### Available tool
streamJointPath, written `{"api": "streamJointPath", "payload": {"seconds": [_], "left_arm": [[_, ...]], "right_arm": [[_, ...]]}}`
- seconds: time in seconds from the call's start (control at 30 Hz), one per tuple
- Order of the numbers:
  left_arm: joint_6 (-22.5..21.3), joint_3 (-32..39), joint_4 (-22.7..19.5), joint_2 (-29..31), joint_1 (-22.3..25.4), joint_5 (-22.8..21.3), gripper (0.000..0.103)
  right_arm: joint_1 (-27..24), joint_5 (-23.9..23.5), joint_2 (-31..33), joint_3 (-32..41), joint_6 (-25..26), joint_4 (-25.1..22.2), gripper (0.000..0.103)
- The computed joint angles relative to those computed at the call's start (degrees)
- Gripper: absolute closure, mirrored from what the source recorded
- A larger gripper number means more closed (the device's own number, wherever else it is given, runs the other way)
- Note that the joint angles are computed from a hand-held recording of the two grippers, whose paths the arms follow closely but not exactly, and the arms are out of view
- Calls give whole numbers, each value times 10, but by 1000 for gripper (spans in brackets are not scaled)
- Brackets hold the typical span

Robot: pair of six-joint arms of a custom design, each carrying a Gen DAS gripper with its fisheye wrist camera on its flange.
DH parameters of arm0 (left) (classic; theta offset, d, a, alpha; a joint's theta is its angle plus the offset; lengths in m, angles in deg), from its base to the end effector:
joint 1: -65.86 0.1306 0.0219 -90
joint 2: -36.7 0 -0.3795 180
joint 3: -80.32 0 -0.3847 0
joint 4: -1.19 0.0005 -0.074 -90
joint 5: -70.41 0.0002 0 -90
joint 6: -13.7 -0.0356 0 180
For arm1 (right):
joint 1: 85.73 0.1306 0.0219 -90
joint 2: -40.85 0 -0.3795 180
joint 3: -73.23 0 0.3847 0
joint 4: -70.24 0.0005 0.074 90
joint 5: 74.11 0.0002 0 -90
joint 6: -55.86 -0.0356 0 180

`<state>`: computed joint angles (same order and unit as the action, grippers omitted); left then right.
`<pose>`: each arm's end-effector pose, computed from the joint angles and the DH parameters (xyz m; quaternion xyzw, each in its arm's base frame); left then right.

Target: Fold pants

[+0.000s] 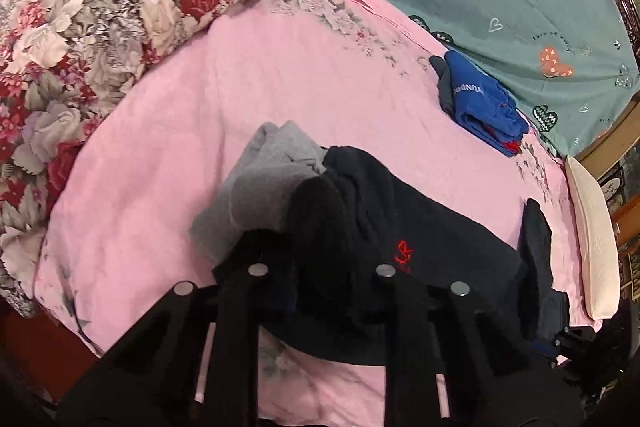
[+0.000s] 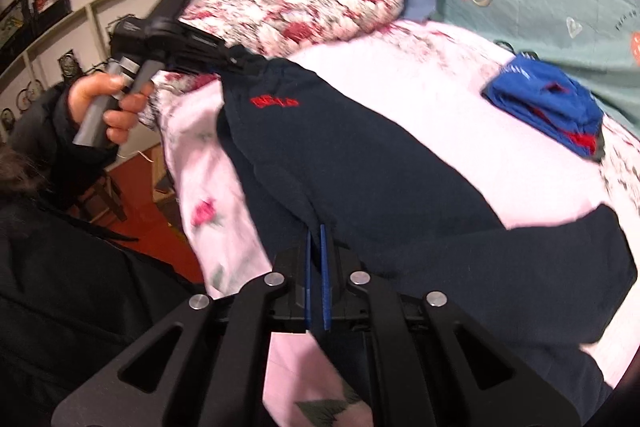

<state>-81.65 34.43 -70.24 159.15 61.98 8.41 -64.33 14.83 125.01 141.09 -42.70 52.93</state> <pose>0.6525 -0.0615 0.4374 0.1382 0.9286 -0.2303 0.2560 0.4130 0.1620 0.3393 -0.1029 0.8753 0.1300 0.4543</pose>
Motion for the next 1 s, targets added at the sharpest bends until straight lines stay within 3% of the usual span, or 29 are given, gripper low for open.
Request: {"api": "streamJointPath", "payload": {"seconds": [0.17, 0.3, 0.37, 0.4, 0.43, 0.5, 0.57, 0.67, 0.73, 0.9, 1.0], "left_arm": [[-18, -26, -10, 10, 7, -28, 82], [-44, -116, 74, -36, 2, -61, 77], [-67, -137, 84, -58, -4, -88, 68], [-75, -146, 88, -70, -7, -108, 46], [-83, -168, 109, -95, -8, -121, 30], [-104, -215, 157, -149, -7, -122, 27], [-132, -242, 177, -189, -9, -99, 23], [-184, -248, 151, -216, -32, -32, 19], [-233, -258, 128, -224, -68, 5, 19], [-305, -290, 94, -214, -170, 9, 20], [-315, -296, 78, -199, -203, -4, 24]], "right_arm": [[12, 10, 50, 28, 15, -54, 99], [11, 4, 52, 27, 6, -50, 97], [8, -5, 45, 25, 1, -54, 83], [7, -5, 36, 21, -1, -53, 79], [9, 9, 22, 13, -1, -50, 73], [1, 47, -27, -11, -5, -41, 69], [-22, 76, -68, -26, -25, -50, 66], [-95, 135, -88, -6, -81, -128, 63], [-151, 131, -62, 33, -126, -189, 63], [-242, 59, 47, 139, -210, -271, 63], [-257, 62, 121, 210, -237, -307, 63]]}}
